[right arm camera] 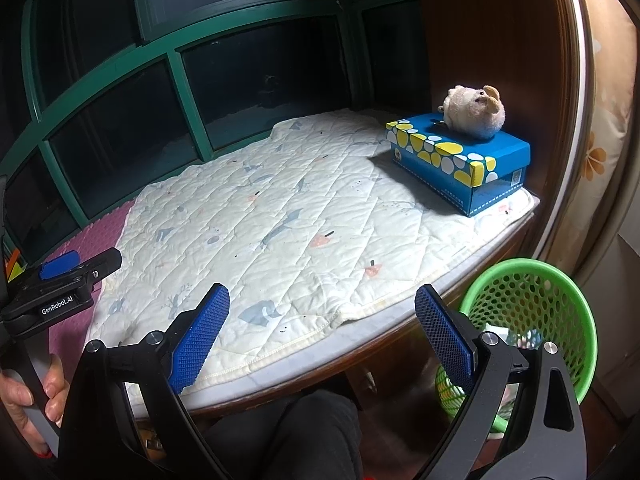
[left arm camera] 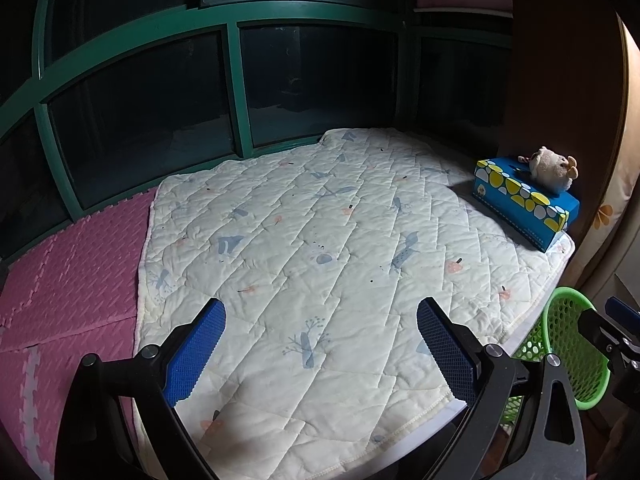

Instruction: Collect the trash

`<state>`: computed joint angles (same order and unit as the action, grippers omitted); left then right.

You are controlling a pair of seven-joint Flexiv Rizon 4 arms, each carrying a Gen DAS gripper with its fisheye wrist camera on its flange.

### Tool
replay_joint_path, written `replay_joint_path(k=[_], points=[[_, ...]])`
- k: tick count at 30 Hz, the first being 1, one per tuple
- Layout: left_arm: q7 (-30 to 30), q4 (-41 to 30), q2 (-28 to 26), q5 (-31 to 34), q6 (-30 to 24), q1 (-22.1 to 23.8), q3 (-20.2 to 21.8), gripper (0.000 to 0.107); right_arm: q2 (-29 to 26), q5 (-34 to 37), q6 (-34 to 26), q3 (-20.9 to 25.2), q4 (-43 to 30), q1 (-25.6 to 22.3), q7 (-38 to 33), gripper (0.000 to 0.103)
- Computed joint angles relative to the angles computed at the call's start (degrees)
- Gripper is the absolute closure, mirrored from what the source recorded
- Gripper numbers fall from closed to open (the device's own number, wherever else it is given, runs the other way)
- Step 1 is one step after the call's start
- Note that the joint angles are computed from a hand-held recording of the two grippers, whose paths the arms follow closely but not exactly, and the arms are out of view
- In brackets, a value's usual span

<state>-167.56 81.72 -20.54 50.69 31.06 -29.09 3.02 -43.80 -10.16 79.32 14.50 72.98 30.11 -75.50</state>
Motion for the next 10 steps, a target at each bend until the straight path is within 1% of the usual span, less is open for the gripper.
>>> replay_joint_path(k=[10], points=[[0.02,0.22,0.05,-0.79,0.72,0.27,-0.01,0.014,-0.06,0.32,-0.01,0.36,-0.12,-0.22,-0.32,0.01]])
